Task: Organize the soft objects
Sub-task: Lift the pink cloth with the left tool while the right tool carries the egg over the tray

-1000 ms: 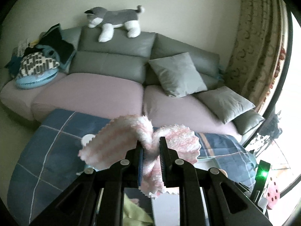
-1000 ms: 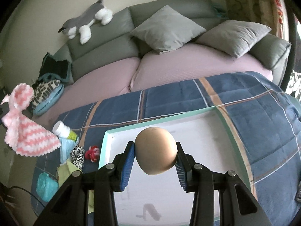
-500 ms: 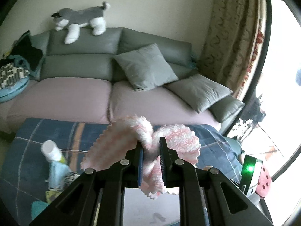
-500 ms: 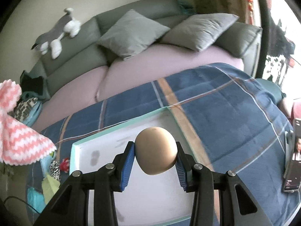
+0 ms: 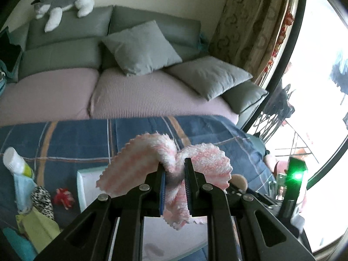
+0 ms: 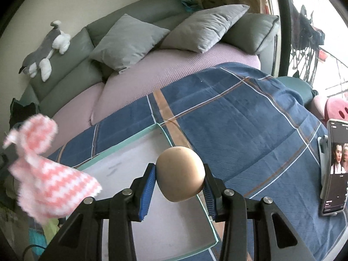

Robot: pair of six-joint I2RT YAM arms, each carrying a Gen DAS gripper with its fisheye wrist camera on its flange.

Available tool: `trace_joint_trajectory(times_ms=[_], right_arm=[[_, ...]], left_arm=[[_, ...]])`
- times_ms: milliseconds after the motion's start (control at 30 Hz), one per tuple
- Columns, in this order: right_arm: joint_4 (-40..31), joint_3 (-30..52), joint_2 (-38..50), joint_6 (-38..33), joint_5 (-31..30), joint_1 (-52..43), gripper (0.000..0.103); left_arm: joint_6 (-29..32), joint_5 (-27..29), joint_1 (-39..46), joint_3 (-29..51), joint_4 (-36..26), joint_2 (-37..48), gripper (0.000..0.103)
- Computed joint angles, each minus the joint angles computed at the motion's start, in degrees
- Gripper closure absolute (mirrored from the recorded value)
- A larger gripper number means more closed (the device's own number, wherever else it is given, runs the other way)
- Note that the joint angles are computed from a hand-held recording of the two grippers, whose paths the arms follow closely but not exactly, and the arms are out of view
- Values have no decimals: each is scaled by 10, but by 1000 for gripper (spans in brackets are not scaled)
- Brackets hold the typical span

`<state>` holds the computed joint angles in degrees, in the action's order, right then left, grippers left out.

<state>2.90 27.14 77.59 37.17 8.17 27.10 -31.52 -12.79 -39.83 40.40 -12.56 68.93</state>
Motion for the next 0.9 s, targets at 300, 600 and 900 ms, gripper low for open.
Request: trace_joint_trajectory(times_ms=[300, 600, 900], right_arm=[[30, 8, 50, -2, -25, -11, 59], [69, 38, 115, -3, -45, 27, 59], [85, 85, 199, -5, -59, 58, 59]], left_arm=[[-35, -9, 28, -37, 68, 98, 87], [-52, -15, 88, -75, 107, 153, 87], [-57, -23, 116, -85, 129, 192, 87]])
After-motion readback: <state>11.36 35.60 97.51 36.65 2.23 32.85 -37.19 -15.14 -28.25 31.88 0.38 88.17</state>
